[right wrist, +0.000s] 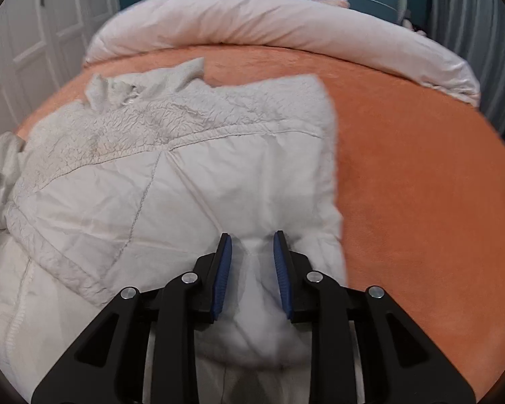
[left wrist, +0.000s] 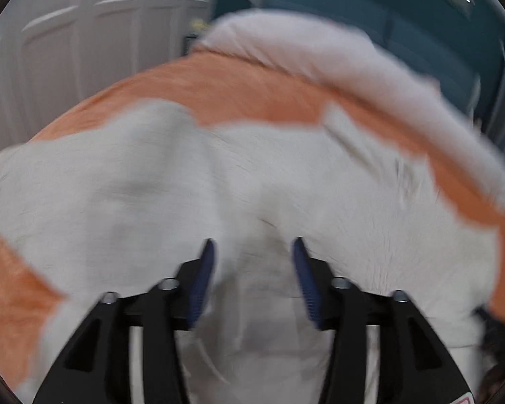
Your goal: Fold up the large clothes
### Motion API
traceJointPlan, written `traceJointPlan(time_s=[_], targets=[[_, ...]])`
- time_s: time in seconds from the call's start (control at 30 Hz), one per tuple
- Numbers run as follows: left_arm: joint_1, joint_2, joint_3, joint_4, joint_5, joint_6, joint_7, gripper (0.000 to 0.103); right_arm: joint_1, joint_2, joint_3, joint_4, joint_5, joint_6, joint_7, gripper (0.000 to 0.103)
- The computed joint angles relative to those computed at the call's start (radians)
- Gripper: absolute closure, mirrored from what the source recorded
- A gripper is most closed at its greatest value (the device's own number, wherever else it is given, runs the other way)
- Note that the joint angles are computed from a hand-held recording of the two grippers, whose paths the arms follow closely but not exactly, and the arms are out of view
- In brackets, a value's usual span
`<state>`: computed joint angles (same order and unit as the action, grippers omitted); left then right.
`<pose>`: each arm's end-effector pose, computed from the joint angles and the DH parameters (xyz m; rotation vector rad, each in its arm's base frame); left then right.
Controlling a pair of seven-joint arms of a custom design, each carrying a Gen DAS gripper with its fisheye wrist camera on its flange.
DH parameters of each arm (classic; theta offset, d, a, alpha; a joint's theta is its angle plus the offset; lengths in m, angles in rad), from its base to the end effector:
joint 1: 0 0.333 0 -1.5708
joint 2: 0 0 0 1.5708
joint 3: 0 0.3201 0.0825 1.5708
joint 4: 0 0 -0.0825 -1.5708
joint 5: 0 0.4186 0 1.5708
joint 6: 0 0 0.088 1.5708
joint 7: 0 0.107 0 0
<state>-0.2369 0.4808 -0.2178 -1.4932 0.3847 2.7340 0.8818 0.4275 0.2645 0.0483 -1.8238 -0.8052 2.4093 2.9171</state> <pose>0.7031 -0.3228 0.4790 -1.8583 1.8452 -0.9793 0.6129 0.3084 0.4130 -1.5261 2.1740 -0.7852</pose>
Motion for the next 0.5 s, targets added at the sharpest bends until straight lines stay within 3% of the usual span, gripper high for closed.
traceJointPlan(time_s=[0.07,0.1,0.23,0.4,0.43,0.5], targets=[[0.064,-0.1,0.012,-0.123,-0.029,0.08,-0.021,0.023,-0.006,-0.054,0.043,-0.027,-0.048,0.011,0.049,0.068],[0.084,-0.144,0.046,-0.173,-0.013,0.104,-0.051,0.022,0.037,-0.074,0.02,-0.034,-0.056,0.015,0.06,0.064],[0.178,-0.177,0.11,-0.195,-0.019,0.004,-0.118,0.022,0.077,-0.089,0.069,-0.027,-0.053,0.05,0.081,0.06],[0.328,-0.115,0.095,-0.17,-0.225,-0.047,-0.188,0.024,0.131,-0.033,0.101,-0.009,-0.017,0.126,0.099,0.048],[0.348,-0.096,0.083,-0.158,-0.257,-0.051,-0.182,0.029,0.141,-0.013,0.103,0.002,0.002,0.118,0.091,0.048],[0.322,-0.071,0.114,-0.13,-0.192,-0.036,-0.221,0.033,0.166,0.012,0.095,0.016,0.005,0.089,0.098,0.044]])
